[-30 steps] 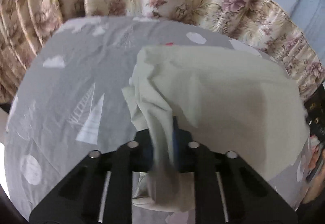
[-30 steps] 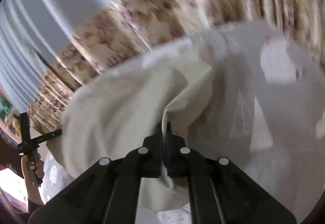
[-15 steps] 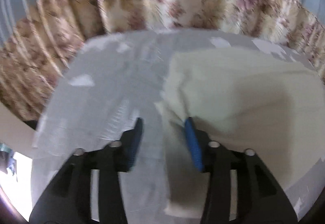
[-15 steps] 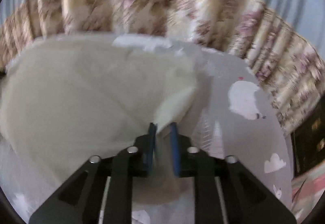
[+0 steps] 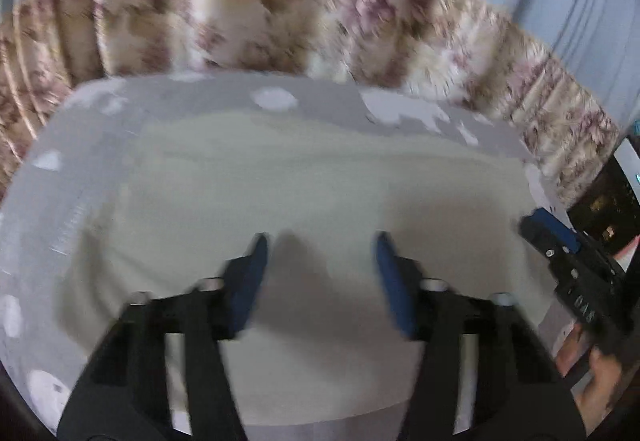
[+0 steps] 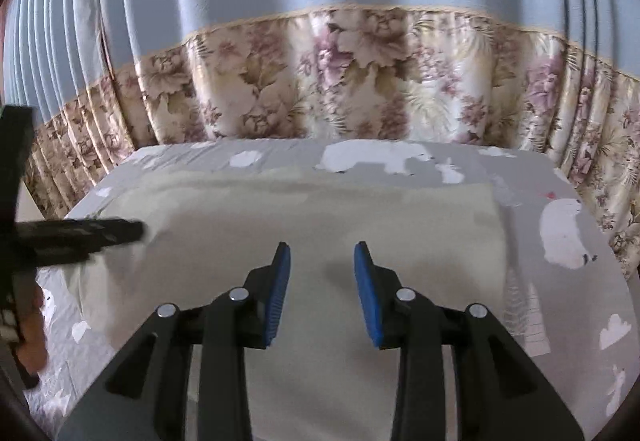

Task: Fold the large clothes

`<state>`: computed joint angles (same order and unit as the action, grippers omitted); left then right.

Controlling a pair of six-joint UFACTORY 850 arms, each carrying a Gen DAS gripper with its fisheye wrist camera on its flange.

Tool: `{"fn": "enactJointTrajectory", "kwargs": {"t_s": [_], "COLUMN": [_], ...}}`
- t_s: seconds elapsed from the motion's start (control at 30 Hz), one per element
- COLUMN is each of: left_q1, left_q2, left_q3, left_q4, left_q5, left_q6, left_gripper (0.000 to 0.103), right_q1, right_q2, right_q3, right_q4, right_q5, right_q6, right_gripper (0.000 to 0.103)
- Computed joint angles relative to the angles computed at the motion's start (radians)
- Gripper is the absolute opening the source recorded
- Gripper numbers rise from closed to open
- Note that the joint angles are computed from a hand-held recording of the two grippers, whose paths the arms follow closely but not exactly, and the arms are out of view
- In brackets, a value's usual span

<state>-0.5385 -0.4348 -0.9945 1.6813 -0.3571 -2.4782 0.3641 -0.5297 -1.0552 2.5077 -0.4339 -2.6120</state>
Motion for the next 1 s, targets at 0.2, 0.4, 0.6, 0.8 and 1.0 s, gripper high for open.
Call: {"fn": "enactJointTrajectory", "kwargs": {"t_s": [0.2,0.4,0.6,0.8,1.0], "left_q1": [-0.023,0.019,0.029,0.041,0.006], "left_q2": [-0.092,-0.16,-0.178,-0.131,-0.073], "left_q3": [-0.086,-0.136,-0.16,-0.108,-0.092], "left_q4": [-0.159,-0.254,-0.286,-0.13,-0.01], "left_q5": [-0.026,0.031,0.031,0.083,0.03], "left_q6": [0.178,0.308,0.376,0.184,0.043], "left_gripper": [0.013,0.008,0.008,0.008,0.06], "right_q1": [0.028,0.046,0.047,0.019,0.008], "right_q2": [-0.044,-0.124,-0.164,-0.123,-0.041], "right_q3": [-0.033,-0.124,-0.19,-0.158,-0.091], "right_q4": [0.042,0.052,-0.047,-0.263,-0.063], "right_q5": [0.076,0.188,0.23,0.172,0.114], "right_q6": [-0.051,-0.097,0.002,0.247,0.077], "right_gripper": [0.027,0.023,0.023,0.023,0.026]}}
